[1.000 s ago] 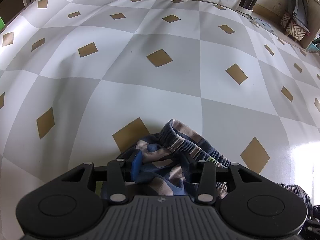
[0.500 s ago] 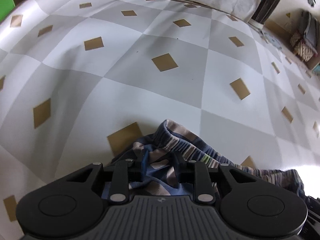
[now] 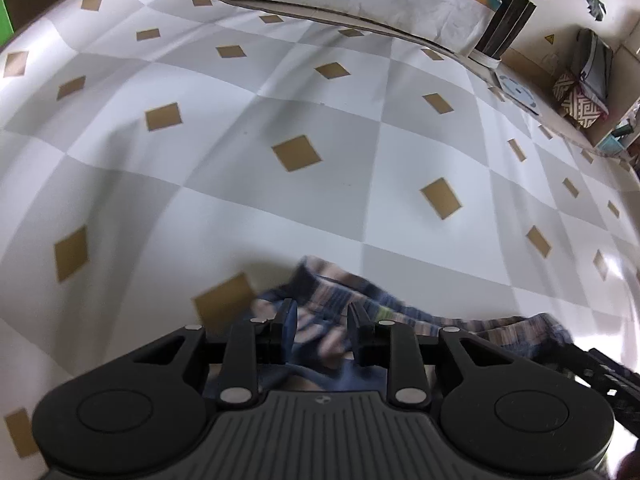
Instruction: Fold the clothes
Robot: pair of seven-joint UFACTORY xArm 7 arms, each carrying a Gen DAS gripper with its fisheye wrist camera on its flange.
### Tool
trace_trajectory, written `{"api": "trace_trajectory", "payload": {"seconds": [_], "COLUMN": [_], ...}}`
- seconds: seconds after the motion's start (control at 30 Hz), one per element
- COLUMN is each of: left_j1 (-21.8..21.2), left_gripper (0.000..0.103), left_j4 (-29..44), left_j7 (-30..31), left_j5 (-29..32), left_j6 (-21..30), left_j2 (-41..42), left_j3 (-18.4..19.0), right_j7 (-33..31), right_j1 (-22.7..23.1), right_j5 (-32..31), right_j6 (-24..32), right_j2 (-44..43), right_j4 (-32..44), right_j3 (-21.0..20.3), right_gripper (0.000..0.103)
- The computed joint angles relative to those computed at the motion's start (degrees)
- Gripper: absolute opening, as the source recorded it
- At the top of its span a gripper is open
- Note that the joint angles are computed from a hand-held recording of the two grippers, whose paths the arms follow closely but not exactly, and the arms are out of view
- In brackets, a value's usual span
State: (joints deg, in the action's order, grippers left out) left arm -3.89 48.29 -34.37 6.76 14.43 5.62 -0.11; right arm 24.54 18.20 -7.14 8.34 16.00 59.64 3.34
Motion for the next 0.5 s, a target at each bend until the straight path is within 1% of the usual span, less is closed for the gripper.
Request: {"api": "trace_trajectory", "payload": {"seconds": [0.07, 0.13, 0.17, 0.23, 0.3, 0.37, 0.43, 0.5], "left_j1": [1.29, 2.23, 2.58, 2.96, 2.65, 2.68, 3.22, 3.73], "left_gripper": [0.026, 0.027, 0.028, 0.032, 0.034, 0.035, 0.039, 0.048], "left_j4": [-0.51, -0.71, -0.73, -0.80, -1.20, -1.71, -2.32, -2.82], "left_j7": [3.88, 8.26, 10.71, 14.85, 16.04, 16.58, 18.27, 20.34], "left_j5": [-3.96, -7.91, -9.84, -12.65, -11.99, -11.33, -12.79, -15.06], "left_j6": [-0.27, -0.10, 0.20, 0.75, 1.06, 1.12, 0.66, 0.29], "left_j2": [0.04, 0.19, 0.27, 0.42, 0.24, -0.19, -0.62, -0.78], "left_j3": [-0.64, -1.42, -1.85, -2.33, -1.78, -1.13, -1.03, -1.18], "right_j7": [-3.38, -8.36, -9.86, -12.58, -15.18, -16.44, -17.55, -18.33], "right_j1": [-2.93, -6.41, -7.03, -7.83, -8.07, -7.49, -7.14, -6.83], "right_j5": [3.75, 9.58, 11.56, 14.92, 17.28, 18.30, 19.29, 20.27], "right_j6": [1.38, 2.75, 3.24, 4.31, 5.34, 5.94, 6.51, 7.17], "right_j2": [-0.39, -0.52, -0.58, -0.72, -0.88, -1.05, -1.13, -0.97], "right_j4": [-0.24, -0.38, -0.44, -0.51, -0.52, -0.56, -0.54, -0.30], "right_j3": [3.29, 7.23, 8.01, 8.99, 9.38, 8.90, 8.65, 8.50], "right_gripper": [0.057, 0.059, 0.060, 0.061, 0.061, 0.062, 0.063, 0.064]}}
